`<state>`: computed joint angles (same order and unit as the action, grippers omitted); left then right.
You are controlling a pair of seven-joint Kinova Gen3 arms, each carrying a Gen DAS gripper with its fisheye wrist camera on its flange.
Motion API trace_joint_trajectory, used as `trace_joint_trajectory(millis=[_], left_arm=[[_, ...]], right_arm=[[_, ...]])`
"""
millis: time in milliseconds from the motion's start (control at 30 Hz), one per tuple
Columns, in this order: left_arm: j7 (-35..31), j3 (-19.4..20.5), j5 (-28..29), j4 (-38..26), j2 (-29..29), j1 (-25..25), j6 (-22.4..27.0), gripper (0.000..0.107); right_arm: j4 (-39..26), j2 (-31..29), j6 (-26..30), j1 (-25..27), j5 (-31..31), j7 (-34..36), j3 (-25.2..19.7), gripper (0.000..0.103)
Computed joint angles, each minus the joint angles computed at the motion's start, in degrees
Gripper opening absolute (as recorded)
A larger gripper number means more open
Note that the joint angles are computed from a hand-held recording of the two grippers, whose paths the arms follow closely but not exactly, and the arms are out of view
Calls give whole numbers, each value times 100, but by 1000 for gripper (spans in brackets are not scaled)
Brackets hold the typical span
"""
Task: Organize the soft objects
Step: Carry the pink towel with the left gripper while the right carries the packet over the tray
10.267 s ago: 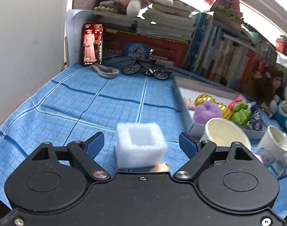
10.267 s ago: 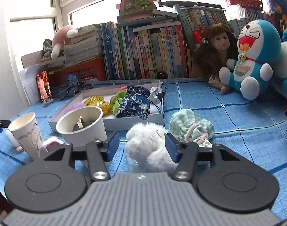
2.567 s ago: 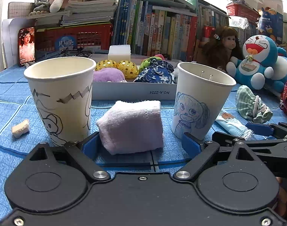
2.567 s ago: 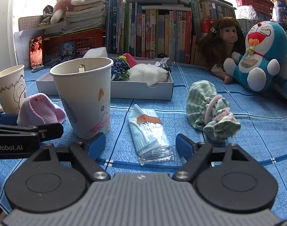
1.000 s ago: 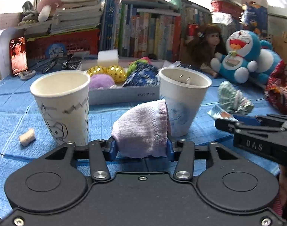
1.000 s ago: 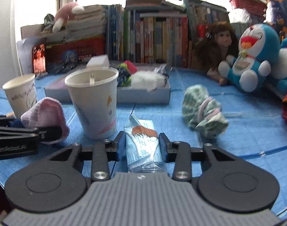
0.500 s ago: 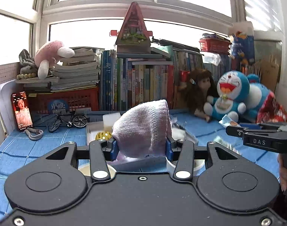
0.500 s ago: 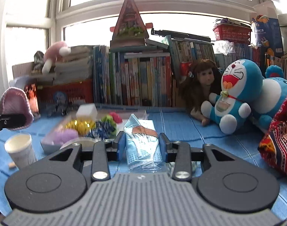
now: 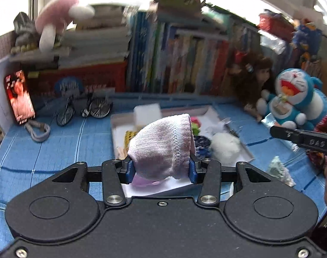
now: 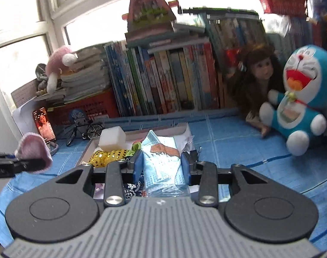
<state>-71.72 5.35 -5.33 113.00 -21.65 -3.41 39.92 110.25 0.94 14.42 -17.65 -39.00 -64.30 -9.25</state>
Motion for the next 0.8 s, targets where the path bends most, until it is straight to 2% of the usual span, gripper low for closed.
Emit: trace_joint_trajectory(millis=[133,300,367,500,633,800], left_arm=[[-256,-268,206,-342,581,105,209,44],[-829,-640,904,-840,1321,233,706,44],[-805,-533,799,-1040,1594,202,870,44],[-471,-294,206,-1240,1943,287,910,44],[-556,-348,251,-1430,2227,325,997,44],[-840,-419,417,-1589,2510,286,1024,45]], right_arm=[[-590,462,566,91,250,-555,-9,44],[-1220,1075,1161,346,189,-876,-257,44],[-1383,1301,1288,436,111,-938,-378,44],[-1618,1665,1320,505,59,-1161,-527,45],[-1873,1907,1156,278,522,-1733,-407,46],[-2441,2229,1382,-100,1414,-2635,-116,46]])
